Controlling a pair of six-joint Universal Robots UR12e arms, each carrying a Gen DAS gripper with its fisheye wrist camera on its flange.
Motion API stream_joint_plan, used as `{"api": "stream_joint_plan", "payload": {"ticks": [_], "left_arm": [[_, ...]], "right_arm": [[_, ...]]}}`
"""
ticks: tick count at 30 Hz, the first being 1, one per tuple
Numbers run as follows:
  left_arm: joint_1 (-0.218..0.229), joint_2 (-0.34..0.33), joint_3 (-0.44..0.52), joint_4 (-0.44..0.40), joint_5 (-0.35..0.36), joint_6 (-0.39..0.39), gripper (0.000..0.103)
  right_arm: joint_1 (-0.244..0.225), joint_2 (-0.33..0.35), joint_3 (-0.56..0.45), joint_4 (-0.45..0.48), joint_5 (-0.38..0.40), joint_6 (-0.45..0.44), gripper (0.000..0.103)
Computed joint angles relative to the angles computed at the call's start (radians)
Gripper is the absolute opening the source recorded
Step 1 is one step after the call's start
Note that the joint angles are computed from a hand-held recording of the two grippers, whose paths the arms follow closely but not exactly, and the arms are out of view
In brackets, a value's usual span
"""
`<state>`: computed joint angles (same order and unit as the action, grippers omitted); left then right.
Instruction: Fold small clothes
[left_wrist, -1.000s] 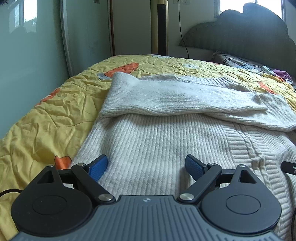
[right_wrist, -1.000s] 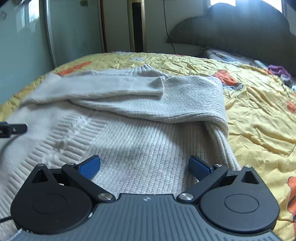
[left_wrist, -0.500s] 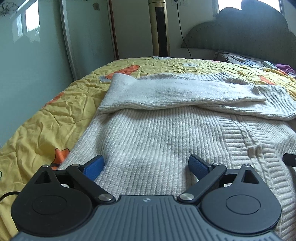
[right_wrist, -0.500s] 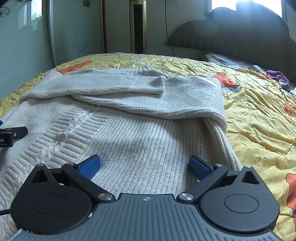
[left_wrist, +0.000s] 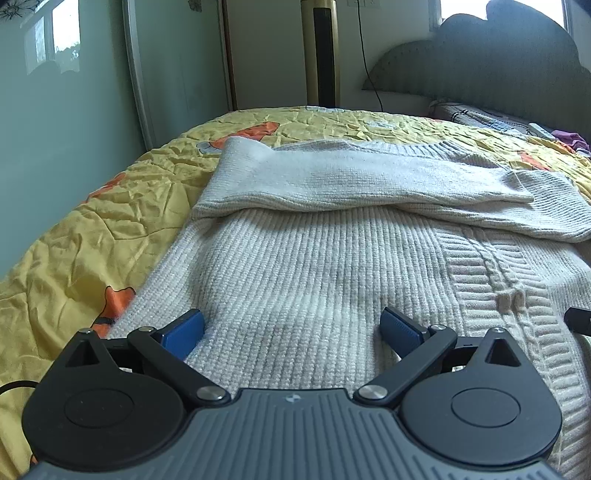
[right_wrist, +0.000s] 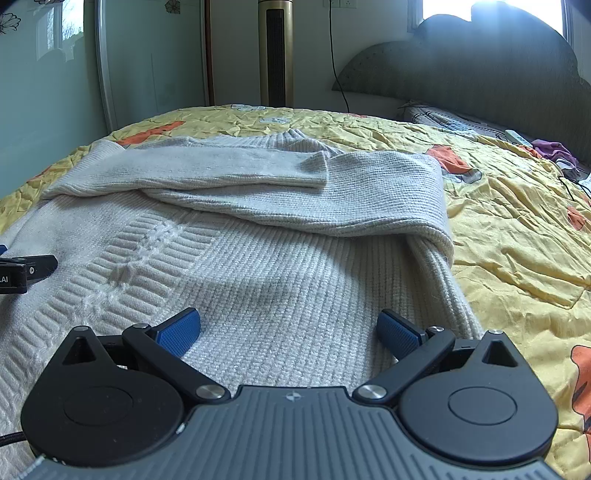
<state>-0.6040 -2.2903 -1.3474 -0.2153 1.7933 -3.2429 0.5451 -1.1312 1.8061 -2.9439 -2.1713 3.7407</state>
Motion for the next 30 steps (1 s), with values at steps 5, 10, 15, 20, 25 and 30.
{"api": "stream_joint_plan", "payload": {"ticks": [5,10,15,20,25,30], "left_arm": [[0.0,0.0,-0.001,0.0,0.001,0.001,0.103],[0.0,0.0,-0.001,0.001,0.0,0.0,0.103],[0.001,0.0,-0.001,0.001,-0.002,-0.001,0.103],[0.001,0.001,-0.003,0.003,-0.007,-0.006,0.103],[0.002,0.001,-0.005,0.005,-0.01,-0.009,0.103],[-0.001,0.0,-0.005,0.014,0.006,-0.002,0.103]], "right_arm": [[0.0,0.0,0.0,0.0,0.0,0.0,0.103],[0.0,0.0,0.0,0.0,0.0,0.0,0.103],[0.0,0.0,0.0,0.0,0.0,0.0,0.103],[0.0,0.0,0.0,0.0,0.0,0.0,0.103],[0.0,0.0,0.0,0.0,0.0,0.0,0.103],[0.0,0.0,0.0,0.0,0.0,0.0,0.103]]}}
